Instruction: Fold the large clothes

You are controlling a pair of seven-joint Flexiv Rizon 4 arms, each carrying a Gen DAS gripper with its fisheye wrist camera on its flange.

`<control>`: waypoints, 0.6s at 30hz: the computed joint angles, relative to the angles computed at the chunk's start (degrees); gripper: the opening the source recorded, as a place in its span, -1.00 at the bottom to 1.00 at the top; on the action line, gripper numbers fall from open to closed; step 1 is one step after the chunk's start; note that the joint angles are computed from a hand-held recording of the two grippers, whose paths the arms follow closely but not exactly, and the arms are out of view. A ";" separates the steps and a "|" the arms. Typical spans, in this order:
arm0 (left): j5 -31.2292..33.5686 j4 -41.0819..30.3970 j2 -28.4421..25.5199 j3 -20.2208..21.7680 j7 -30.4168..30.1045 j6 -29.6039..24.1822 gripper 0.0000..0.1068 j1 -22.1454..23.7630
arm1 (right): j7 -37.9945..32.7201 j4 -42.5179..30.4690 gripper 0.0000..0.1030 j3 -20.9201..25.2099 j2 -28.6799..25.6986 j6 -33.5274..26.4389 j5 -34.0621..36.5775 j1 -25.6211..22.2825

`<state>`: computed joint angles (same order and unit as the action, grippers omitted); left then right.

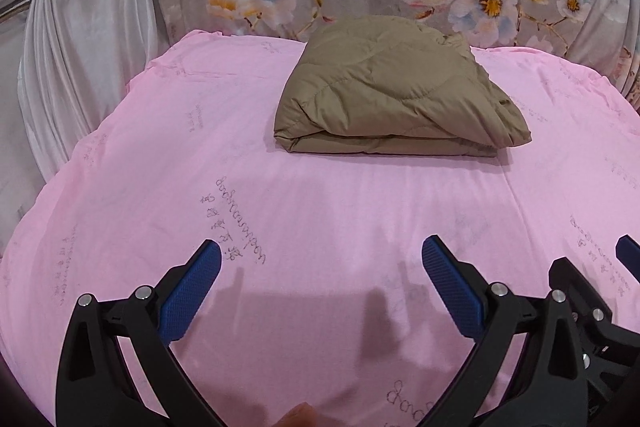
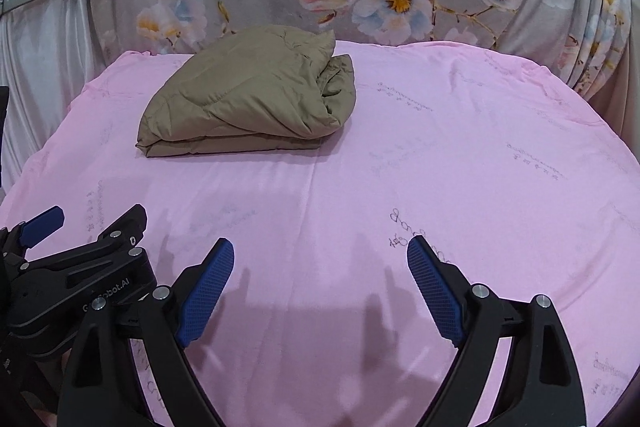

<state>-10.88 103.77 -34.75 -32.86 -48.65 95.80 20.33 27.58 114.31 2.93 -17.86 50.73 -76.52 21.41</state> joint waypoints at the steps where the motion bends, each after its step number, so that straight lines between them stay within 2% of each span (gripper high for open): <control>1: 0.06 -0.04 0.04 0.18 0.04 -0.12 0.84 -0.16 | 0.04 0.03 0.68 0.01 0.01 -0.08 0.07 0.00; 4: 0.13 -0.20 0.17 1.41 0.01 -0.03 0.84 -1.20 | 0.07 0.11 0.68 0.07 0.10 -0.67 0.34 0.18; 18: 0.44 -0.01 0.01 0.47 0.09 0.04 0.84 -0.44 | 0.25 0.23 0.68 0.33 0.42 -1.88 0.21 0.39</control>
<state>-10.44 103.77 -34.74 -32.39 -48.56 95.85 19.89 27.82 114.54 3.27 -17.44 48.85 -76.31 21.81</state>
